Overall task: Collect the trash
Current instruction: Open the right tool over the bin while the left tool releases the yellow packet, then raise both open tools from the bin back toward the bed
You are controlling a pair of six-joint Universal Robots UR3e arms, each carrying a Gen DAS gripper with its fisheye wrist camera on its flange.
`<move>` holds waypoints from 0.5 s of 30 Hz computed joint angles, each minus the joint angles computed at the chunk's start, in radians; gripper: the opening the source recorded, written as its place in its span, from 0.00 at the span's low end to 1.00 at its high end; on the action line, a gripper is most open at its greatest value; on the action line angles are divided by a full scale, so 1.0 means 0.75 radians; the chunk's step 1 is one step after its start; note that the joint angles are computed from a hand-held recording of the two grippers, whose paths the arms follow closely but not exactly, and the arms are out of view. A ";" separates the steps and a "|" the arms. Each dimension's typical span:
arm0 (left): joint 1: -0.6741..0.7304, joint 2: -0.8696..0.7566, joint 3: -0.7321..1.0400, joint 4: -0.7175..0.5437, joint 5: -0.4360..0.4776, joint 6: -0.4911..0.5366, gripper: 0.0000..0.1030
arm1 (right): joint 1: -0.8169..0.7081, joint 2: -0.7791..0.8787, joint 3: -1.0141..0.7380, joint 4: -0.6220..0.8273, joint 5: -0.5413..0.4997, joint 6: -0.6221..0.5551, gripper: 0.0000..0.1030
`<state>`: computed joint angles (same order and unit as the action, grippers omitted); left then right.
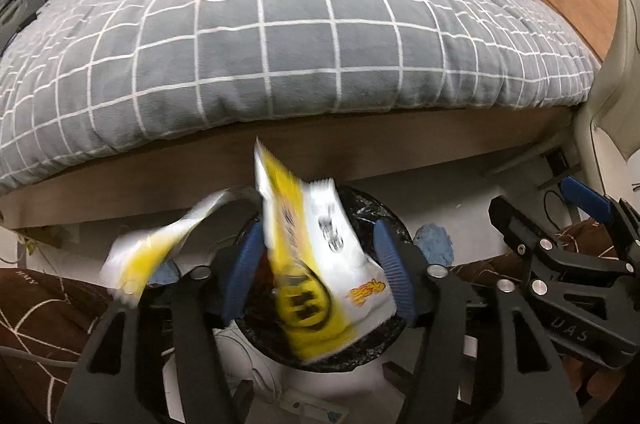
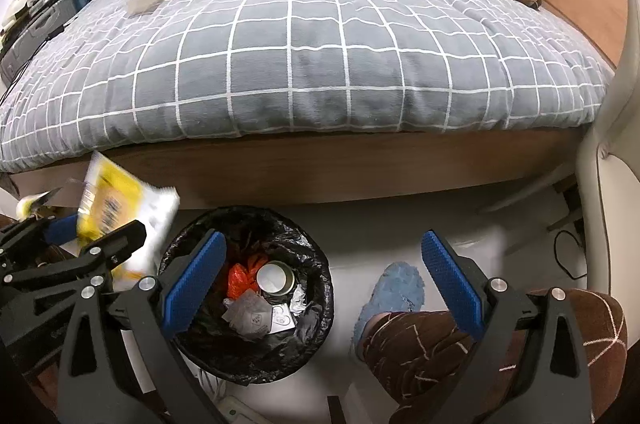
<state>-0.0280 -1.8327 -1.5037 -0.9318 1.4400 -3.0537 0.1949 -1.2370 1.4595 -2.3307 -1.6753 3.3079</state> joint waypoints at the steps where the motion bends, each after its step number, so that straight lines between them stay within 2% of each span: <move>1: 0.015 0.018 -0.017 0.006 0.002 0.007 0.64 | 0.001 0.003 -0.006 0.002 0.001 0.002 0.92; 6: 0.037 0.038 -0.018 0.004 0.030 0.007 0.78 | 0.008 0.011 -0.036 0.012 -0.007 0.001 0.92; 15: 0.073 0.104 -0.011 -0.016 0.075 0.022 0.91 | 0.025 0.000 -0.094 0.040 -0.039 -0.014 0.92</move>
<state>0.0267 -1.7550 -1.5123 -0.9440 1.4966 -3.0373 0.2135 -1.2374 1.3888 -2.3009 -1.7047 3.2973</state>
